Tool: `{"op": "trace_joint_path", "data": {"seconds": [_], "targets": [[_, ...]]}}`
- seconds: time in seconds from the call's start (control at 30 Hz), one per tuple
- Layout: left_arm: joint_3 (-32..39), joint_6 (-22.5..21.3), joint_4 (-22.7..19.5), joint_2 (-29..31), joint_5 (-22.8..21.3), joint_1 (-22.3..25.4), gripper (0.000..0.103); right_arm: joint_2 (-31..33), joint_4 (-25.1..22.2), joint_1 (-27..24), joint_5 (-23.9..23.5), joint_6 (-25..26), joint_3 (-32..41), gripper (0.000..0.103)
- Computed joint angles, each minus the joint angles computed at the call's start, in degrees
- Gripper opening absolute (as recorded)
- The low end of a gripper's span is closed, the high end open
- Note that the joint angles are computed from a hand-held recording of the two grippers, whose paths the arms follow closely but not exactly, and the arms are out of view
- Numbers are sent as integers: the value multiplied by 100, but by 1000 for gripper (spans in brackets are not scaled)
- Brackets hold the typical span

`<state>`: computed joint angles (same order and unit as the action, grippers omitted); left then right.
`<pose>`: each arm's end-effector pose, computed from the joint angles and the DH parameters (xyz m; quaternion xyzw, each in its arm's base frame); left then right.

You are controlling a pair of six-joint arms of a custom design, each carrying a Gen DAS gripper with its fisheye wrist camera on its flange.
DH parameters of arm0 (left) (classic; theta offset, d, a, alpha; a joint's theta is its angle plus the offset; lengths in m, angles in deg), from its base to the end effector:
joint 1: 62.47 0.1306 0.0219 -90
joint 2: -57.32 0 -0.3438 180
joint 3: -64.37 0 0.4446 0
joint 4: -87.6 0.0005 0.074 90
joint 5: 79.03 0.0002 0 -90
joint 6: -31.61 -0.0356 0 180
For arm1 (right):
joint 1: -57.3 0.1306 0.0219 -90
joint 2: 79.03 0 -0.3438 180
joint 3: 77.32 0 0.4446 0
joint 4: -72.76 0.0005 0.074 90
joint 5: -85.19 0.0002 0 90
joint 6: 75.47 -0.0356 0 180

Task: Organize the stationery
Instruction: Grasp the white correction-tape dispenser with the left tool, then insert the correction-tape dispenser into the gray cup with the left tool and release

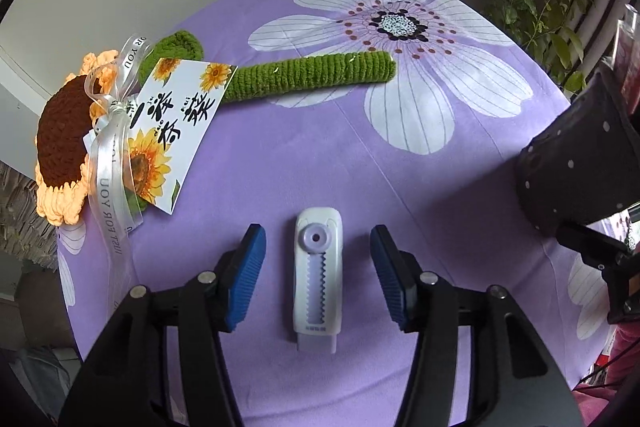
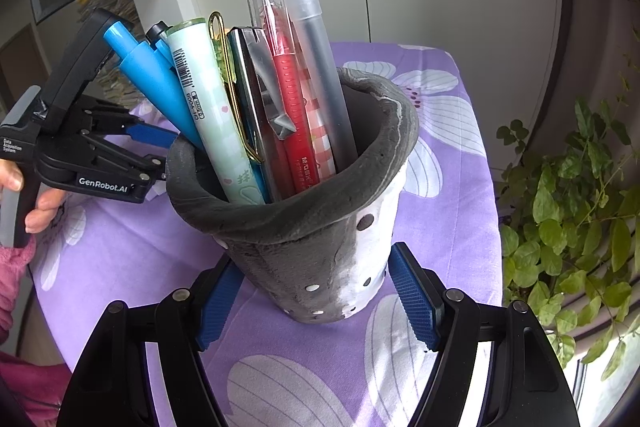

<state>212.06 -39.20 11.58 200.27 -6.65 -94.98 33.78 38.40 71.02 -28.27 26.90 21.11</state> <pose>0.6581 -0.4072 0.2722 0.0883 0.9714 0.0659 0.2105 0.6341 0.1689 0.2568 -0.2766 0.8765 0.1943 0.3427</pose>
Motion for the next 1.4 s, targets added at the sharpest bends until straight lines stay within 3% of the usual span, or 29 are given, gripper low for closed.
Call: {"op": "trace_joint_path", "data": {"seconds": [0.1, 0.17, 0.2, 0.37, 0.7, 0.83, 0.97, 1.17, 1.4], "targets": [[200, 105, -81, 135, 113, 49, 50, -11, -9, -5, -33, -20, -9, 74], [119, 144, -7, 71, 391, 76, 25, -14, -2, -17, -78, -38, -16, 74], [162, 163, -65, 87, 385, 60, 24, -13, 5, -26, -102, -43, -22, 74], [-471, 142, 333, -407, 134, -102, 24, 30, -23, -42, -143, -40, 23, 74], [-2085, -57, 1810, -1942, -119, -453, 23, 48, -13, -44, -139, -38, 35, 74], [-2176, -251, 2235, -2232, -27, -616, 23, 47, -14, -44, -140, -38, 34, 74], [-1779, -444, 2427, -2155, 278, -717, 23, 50, -36, -53, -138, -21, 44, 74], [-758, -696, 2407, -1564, 535, -811, 23, 45, -24, -62, -132, -14, 38, 74], [1089, -587, 1401, -281, 928, -785, 23, -4, -3, -66, -182, -48, -22, 74]]}}
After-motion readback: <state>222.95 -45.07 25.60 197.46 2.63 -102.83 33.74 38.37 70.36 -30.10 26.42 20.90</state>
